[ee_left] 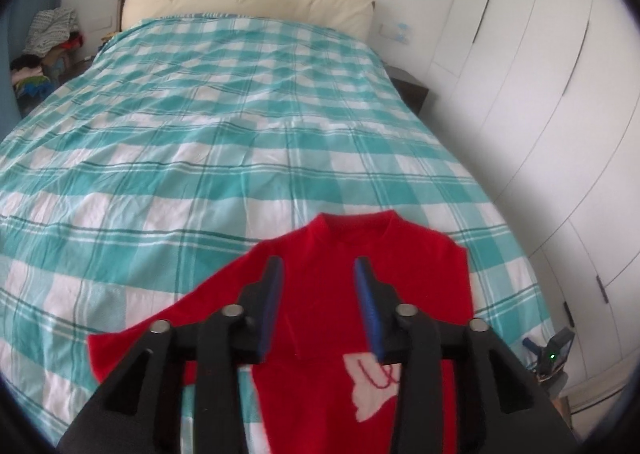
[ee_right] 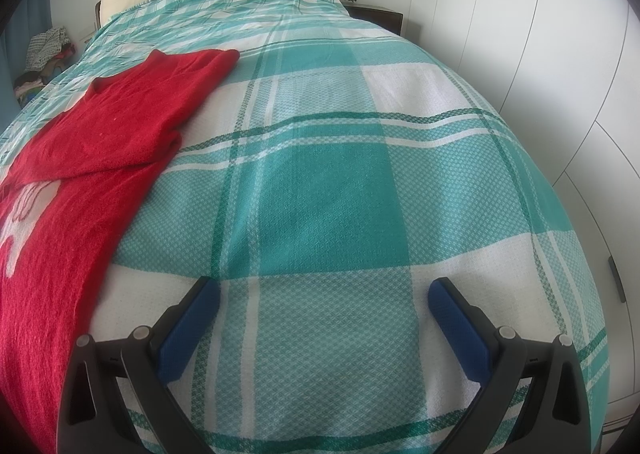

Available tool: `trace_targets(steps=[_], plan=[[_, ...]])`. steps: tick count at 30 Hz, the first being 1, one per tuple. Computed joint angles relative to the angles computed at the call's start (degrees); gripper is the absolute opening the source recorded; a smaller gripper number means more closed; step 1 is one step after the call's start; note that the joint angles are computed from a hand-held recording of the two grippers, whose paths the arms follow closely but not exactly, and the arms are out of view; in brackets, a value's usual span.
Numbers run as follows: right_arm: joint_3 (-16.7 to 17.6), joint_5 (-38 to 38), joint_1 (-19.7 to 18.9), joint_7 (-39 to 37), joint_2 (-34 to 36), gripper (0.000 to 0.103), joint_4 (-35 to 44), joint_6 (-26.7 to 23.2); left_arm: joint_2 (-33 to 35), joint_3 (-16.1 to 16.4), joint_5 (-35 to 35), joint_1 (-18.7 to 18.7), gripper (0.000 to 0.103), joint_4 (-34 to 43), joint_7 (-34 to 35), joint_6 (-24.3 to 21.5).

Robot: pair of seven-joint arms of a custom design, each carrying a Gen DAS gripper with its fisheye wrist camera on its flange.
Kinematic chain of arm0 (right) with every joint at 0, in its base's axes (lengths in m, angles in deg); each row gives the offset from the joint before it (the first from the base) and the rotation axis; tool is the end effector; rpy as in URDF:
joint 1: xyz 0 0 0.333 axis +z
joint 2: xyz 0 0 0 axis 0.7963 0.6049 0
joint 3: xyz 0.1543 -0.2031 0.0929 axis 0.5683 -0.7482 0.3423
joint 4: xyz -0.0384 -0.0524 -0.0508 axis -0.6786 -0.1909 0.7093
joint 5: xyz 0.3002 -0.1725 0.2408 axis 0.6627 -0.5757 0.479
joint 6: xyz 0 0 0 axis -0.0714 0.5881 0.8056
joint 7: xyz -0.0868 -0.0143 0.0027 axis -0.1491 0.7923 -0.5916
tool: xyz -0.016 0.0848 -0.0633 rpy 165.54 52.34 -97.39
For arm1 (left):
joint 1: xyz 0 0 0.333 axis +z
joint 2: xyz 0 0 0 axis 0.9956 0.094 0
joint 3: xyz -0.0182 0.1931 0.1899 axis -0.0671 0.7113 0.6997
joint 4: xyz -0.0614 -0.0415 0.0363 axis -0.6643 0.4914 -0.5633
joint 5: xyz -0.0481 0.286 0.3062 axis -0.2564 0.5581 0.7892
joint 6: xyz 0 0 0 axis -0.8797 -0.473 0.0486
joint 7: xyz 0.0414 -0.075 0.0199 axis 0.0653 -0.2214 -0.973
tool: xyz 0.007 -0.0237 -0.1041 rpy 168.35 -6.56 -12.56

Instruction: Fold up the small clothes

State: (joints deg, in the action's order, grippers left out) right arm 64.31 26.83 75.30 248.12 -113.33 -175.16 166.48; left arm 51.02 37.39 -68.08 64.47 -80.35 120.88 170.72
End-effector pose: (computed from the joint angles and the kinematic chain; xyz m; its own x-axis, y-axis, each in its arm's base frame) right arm 0.3268 0.2180 0.3816 -0.3849 -0.9210 0.0595 -0.7381 0.2684 -0.6190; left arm 0.5510 -0.3752 0.5891 -0.3841 -0.9044 0.1860 -0.7077 0.1590 -0.6884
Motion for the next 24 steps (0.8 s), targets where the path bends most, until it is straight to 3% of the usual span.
trace_targets(steps=[5, 11, 15, 20, 24], plan=[[0.1, 0.1, 0.0, 0.0, 0.0, 0.103, 0.0, -0.1, -4.8, 1.8, 6.8, 2.4, 0.062, -8.2, -2.5, -3.8], [0.1, 0.0, 0.0, -0.2, 0.3, 0.103, 0.1, -0.3, -1.7, 2.6, 11.0, 5.6, 0.062, -7.0, 0.4, -18.8], [0.1, -0.1, 0.0, -0.2, 0.4, 0.103, 0.2, -0.5, 2.2, 2.7, 15.2, 4.8, 0.063, -4.8, 2.5, -24.6], [0.0, -0.2, -0.1, -0.3, 0.4, 0.103, 0.2, -0.5, 4.8, 3.3, 21.7, 2.7, 0.062, -3.8, 1.9, -26.4], [0.1, -0.3, -0.1, -0.3, 0.4, 0.103, 0.3, -0.6, 5.7, 3.8, 19.9, 2.9, 0.062, -3.0, 0.8, -24.3]])
